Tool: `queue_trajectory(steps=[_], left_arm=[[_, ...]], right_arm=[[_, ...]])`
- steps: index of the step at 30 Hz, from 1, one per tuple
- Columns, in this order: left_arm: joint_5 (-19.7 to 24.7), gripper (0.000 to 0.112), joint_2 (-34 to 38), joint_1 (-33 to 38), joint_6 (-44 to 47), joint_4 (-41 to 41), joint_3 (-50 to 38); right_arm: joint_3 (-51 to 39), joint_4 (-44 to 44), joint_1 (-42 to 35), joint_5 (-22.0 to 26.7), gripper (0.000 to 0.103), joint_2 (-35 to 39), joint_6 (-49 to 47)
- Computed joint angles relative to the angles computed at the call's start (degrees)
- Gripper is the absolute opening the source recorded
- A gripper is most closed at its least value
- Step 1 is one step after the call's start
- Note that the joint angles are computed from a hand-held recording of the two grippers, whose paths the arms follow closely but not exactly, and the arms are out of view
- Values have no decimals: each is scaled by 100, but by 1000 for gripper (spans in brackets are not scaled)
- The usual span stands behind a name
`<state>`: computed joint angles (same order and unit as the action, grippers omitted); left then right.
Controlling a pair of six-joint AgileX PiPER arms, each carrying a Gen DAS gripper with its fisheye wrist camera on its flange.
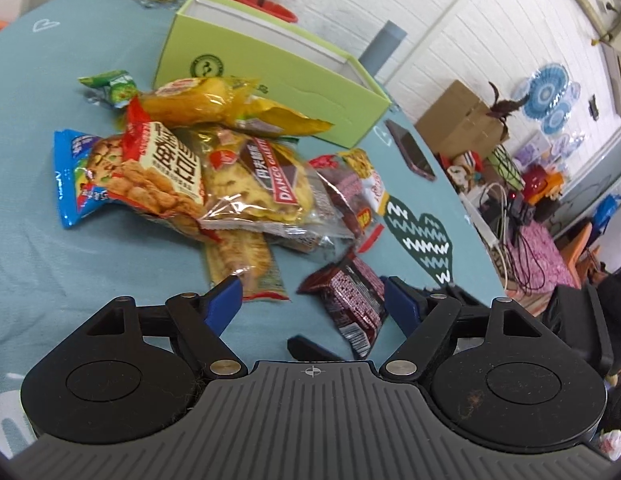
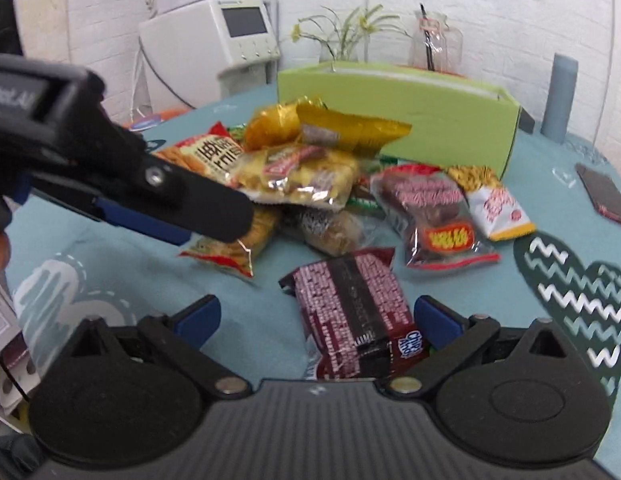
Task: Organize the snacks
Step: 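Move the open left tool back over the pile toward the dark red chocolate bar, then close the left tool on the dark red chocolate bar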
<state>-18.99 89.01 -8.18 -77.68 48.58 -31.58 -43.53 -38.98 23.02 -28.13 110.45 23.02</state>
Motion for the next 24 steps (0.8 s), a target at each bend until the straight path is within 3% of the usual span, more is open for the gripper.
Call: queue_trajectory(steps=[4, 8, 10, 13, 17, 19, 21, 24], left_arm=[[-337, 70, 245, 95, -328, 511, -102], [-445, 66, 502, -82, -419, 686, -327], [-311, 66, 628, -219, -544, 838, -511], [-288, 66, 799, -303, -663, 1019, -709], [-139, 64, 927, -414, -922, 1277, -954], [-246, 60, 782, -381, -1100, 1394, -839], [-411, 66, 551, -428, -542, 1000, -669], [475, 63, 577, -854, 56, 335, -893]], right_arm=[[284, 389, 158, -59, 102, -72, 15], [361, 1526, 359, -125, 102, -7, -597], [580, 1989, 374, -635, 102, 76, -693], [953, 1901, 202, -1394, 102, 203, -1041], [713, 2142, 292, -580, 102, -68, -1096], [723, 2134, 244, -657, 102, -96, -1160], [721, 2247, 253, -695, 97, -64, -1358], [522, 1760, 122, -540, 84, 16, -926]])
